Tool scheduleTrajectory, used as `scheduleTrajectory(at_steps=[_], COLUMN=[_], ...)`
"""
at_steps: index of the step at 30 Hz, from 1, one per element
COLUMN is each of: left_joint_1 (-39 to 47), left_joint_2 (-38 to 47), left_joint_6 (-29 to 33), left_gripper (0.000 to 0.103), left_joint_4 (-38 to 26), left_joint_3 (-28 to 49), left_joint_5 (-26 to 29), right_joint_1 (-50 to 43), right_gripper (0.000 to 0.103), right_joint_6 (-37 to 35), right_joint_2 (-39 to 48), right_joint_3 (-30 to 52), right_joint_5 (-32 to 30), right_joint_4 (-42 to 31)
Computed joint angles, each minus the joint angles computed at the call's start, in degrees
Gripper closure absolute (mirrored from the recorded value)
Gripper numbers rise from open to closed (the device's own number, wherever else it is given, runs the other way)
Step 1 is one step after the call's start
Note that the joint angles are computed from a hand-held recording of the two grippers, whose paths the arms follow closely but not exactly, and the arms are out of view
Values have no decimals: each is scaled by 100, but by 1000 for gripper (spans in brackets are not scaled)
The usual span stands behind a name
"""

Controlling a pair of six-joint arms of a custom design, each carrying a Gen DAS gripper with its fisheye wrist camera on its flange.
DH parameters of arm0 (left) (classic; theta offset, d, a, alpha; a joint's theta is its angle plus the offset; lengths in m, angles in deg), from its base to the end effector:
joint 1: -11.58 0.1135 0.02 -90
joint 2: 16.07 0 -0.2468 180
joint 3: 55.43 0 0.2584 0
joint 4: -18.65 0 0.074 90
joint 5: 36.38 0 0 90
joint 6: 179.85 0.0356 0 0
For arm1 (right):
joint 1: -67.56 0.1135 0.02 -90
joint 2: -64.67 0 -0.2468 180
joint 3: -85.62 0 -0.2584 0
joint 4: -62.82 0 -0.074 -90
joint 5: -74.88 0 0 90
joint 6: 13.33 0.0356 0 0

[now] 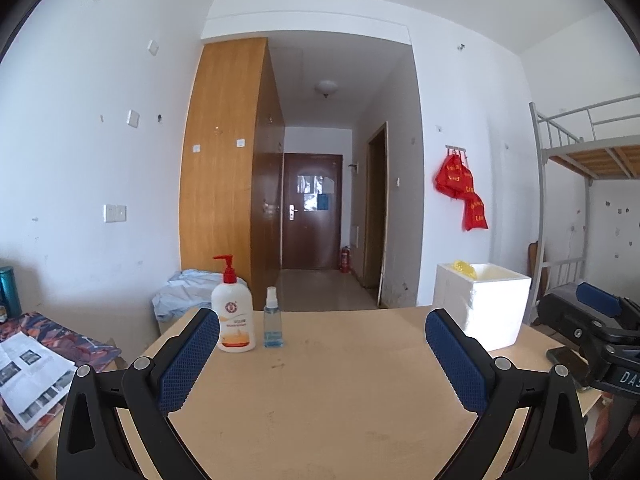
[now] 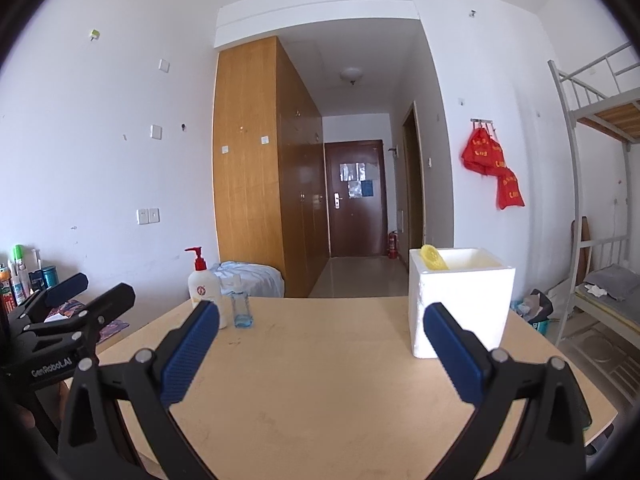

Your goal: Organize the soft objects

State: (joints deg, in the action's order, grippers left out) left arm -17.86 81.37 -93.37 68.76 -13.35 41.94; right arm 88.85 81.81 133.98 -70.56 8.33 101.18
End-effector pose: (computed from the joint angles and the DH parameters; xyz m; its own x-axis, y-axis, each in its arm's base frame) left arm 0.2711 -0.1447 0.1357 -0.0983 -0.0136 -0.9951 0.3003 0.9529 -0.0427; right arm 0.2099 0.0666 0.1469 -0.1121 0.0445 -0.9927 0.0450 0.9982 0.0397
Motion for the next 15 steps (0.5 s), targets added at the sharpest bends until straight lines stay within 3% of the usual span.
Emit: scheduleTrajectory(at_steps=[8, 15], left_joint_1=[145, 198], left_joint_2=[442, 599], left_joint_6=[-75, -154], left_gripper=[0, 0], left_joint_4=[561, 592], left_joint_3=[-179, -209], left_joint_5=[-13, 15], right_joint_1=[300, 354], right_gripper=[0, 0], right_joint_6=[80, 228], right_joint_2=[501, 873], right_joint_3=[-135, -196], right_joint_5=[291, 292], right_joint_4=[549, 853])
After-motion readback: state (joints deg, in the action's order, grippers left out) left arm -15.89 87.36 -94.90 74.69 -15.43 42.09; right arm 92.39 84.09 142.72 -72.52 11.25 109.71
